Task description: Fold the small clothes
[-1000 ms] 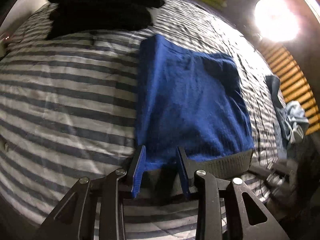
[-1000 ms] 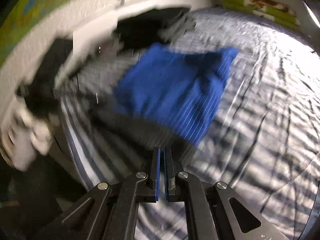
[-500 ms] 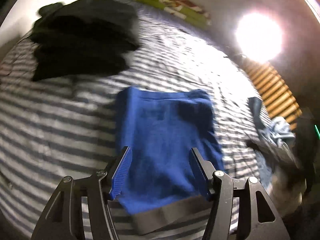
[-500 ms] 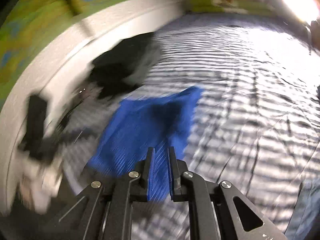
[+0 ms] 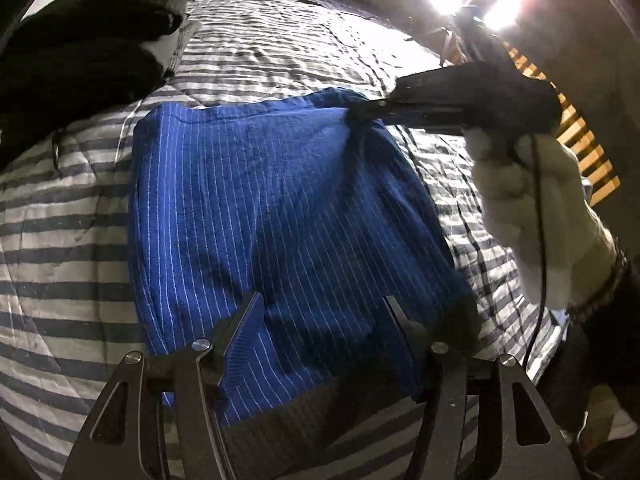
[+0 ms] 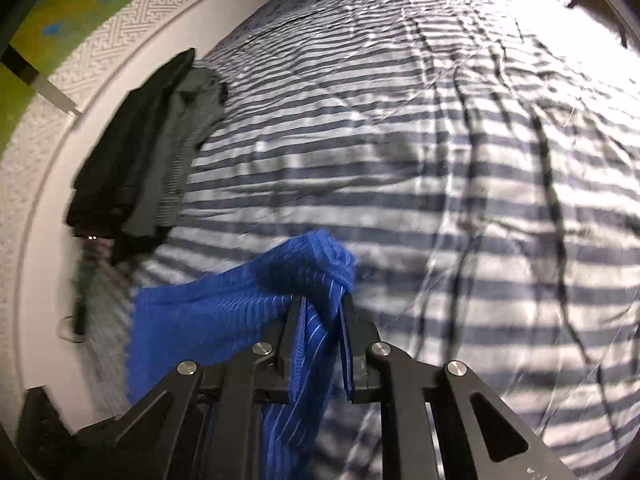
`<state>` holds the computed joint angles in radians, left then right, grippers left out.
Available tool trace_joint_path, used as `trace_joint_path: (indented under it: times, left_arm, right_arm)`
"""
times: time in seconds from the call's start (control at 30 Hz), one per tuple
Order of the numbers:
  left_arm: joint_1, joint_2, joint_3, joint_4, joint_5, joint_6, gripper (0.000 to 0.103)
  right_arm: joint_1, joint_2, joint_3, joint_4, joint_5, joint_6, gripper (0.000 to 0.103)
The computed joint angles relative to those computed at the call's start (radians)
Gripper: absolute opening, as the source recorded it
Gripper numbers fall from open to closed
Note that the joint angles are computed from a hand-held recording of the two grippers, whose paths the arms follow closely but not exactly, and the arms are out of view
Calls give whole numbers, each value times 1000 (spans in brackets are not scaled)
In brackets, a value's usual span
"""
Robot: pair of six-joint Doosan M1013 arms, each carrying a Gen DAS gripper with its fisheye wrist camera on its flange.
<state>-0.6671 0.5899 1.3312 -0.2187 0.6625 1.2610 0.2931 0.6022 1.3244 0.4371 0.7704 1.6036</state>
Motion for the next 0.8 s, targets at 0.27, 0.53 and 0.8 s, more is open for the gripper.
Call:
trace_joint_path:
  times: [0.27,0.53,0.8]
  left_arm:
    - [47,-88,96,15,-132,-125,63]
    - [103,-69,113,-161,-113,-94,62]
    - [117,-49,109,-237,-92,-53,58]
  right_arm:
    - [-21,-89,111,123,-28,-105,34]
    - [-20,-125,188,207,52,-191,40]
    - [-30,-109,192,297,69,-229,40]
